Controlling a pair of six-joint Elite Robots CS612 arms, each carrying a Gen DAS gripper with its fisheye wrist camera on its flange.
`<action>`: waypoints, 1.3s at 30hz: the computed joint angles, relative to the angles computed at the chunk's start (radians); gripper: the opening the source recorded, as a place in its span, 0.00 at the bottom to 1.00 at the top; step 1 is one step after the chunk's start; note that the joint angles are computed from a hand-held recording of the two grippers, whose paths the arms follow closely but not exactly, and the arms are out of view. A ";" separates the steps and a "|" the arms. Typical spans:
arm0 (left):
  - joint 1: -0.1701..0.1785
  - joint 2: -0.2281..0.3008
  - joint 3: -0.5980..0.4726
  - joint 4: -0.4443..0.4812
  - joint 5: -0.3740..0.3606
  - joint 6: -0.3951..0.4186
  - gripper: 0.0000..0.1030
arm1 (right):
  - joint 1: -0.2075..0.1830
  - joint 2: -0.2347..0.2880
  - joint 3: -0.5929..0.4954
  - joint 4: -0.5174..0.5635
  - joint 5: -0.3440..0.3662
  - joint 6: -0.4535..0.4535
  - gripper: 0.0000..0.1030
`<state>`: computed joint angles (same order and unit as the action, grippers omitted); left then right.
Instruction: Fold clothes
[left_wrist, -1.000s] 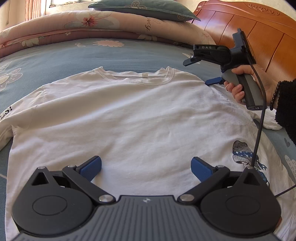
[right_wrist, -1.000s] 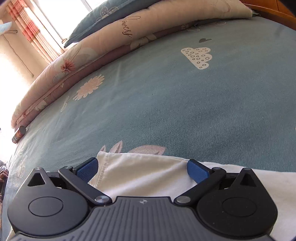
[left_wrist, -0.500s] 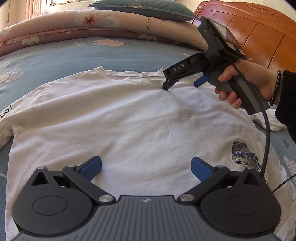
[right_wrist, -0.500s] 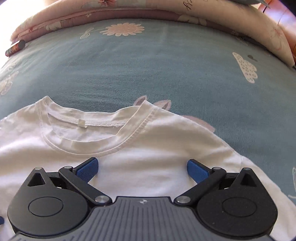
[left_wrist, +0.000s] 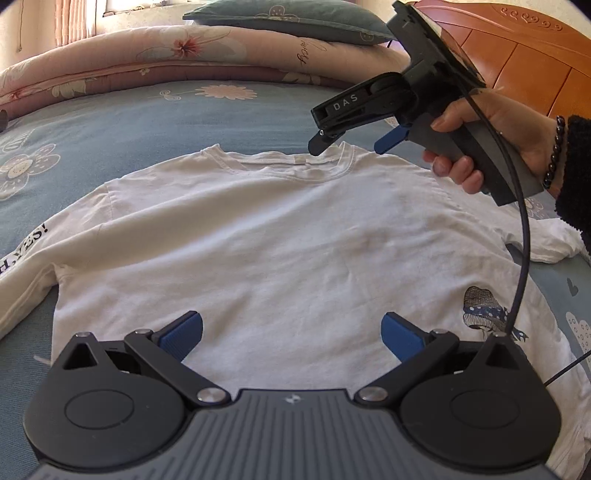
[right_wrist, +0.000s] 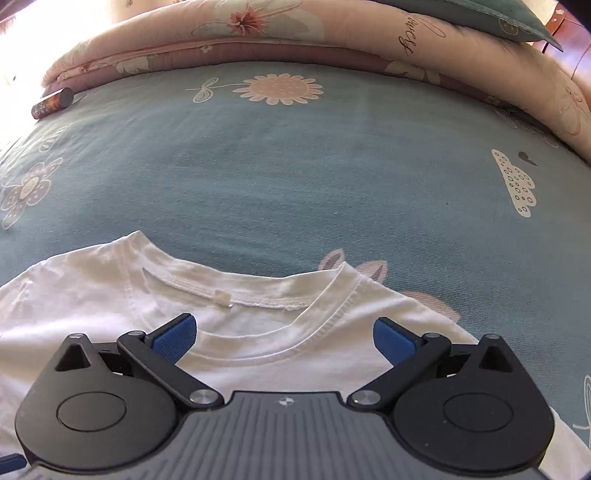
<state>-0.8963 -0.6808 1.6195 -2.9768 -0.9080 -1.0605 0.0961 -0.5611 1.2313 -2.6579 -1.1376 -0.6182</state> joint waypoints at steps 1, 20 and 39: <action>-0.001 -0.010 0.013 -0.002 0.011 -0.003 0.99 | 0.001 -0.013 0.011 0.029 0.015 -0.024 1.00; 0.024 -0.054 0.125 -0.158 -0.068 -0.050 0.99 | 0.085 -0.017 0.010 0.060 0.160 -0.229 0.76; 0.010 0.055 -0.005 -0.101 0.002 0.177 0.99 | -0.192 -0.173 0.412 -0.088 0.157 -0.206 0.90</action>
<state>-0.8863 -0.6256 1.6148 -3.0776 -0.9063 -0.8833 -0.0957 -0.7340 1.6436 -2.7464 -0.9802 -0.8241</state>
